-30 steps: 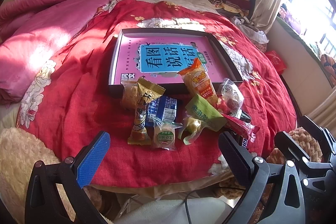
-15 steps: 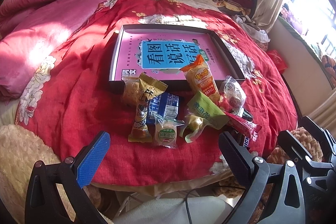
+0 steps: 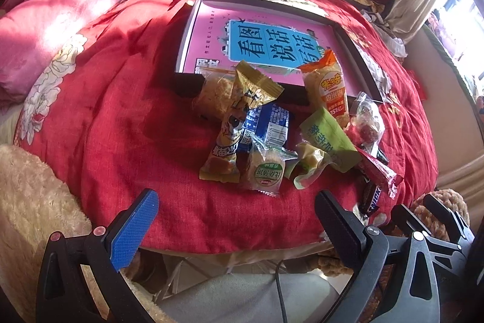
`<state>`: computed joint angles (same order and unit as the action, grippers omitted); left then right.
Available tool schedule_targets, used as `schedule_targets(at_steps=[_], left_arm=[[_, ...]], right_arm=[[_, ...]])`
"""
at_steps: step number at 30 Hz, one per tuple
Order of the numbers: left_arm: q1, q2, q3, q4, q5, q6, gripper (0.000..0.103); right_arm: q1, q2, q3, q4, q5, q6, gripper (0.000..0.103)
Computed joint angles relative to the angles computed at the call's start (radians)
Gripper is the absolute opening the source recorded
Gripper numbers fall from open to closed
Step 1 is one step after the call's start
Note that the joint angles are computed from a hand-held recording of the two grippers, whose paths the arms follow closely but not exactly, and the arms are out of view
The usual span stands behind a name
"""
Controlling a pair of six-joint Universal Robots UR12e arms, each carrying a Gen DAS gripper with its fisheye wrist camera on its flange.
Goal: Organize snacks
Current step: 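Grasp the Snickers bar with the right tool while the left tool grasps the gold-wrapped snack bar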
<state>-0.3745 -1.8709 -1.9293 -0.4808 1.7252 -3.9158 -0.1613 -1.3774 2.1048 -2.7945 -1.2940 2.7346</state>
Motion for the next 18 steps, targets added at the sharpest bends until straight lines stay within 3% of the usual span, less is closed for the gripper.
schedule_targets(at_steps=[8,13,18], left_arm=[[0.035,-0.013,-0.013,-0.035,-0.067,-0.058,0.103],[0.052,-0.025,-0.017,-0.027,-0.077,-0.071,0.102],[0.057,-0.040,-0.006,0.001,-0.059,-0.042,0.096]], right_arm=[[0.013,0.062,-0.067,0.165,-0.051,0.043,0.100],[0.011,0.094,-0.107,0.253,0.005,0.034,0.076],[0.024,0.113,-0.124,0.259,-0.020,0.022,0.063]])
